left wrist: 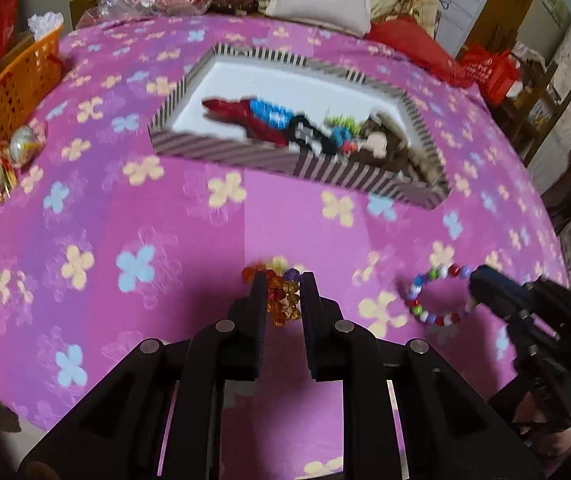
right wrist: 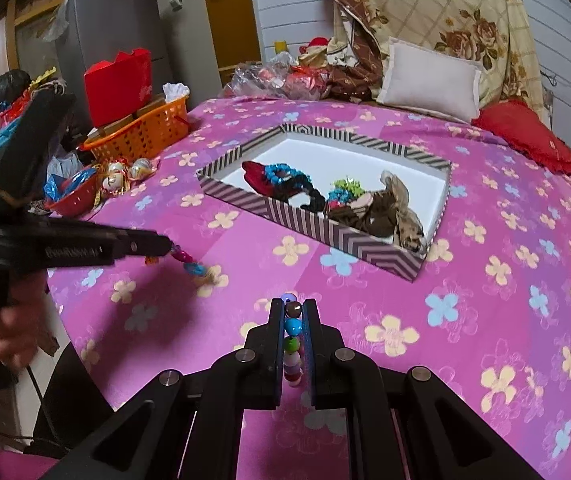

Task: Organize jewelry
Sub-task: 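Lift the orange bracelet with left tool while right tool lifts the multicolour bracelet, then carry the orange bracelet with left tool while right tool carries the multicolour bracelet into the box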

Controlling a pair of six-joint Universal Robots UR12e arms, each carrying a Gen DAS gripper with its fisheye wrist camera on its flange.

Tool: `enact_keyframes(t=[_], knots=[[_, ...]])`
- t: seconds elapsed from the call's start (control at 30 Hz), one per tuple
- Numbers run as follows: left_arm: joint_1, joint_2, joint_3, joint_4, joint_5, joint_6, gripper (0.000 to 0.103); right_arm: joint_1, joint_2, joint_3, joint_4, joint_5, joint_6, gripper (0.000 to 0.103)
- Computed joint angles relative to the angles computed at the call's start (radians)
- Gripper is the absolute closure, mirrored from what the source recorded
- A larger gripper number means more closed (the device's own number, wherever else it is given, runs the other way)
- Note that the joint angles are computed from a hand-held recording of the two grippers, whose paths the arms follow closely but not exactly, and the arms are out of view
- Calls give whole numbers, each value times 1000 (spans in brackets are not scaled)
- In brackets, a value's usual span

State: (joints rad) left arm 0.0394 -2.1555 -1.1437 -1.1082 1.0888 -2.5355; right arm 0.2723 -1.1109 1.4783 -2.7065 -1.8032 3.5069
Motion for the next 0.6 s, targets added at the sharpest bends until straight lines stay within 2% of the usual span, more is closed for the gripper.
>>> enact_keyframes(t=[0.37, 0.6], knots=[[-10, 10, 38, 41, -29, -42, 88, 2, -4, -43, 1, -29, -70, 95], [-30, 3, 61, 98, 1, -81, 88, -4, -2, -75, 10, -56, -109, 95]])
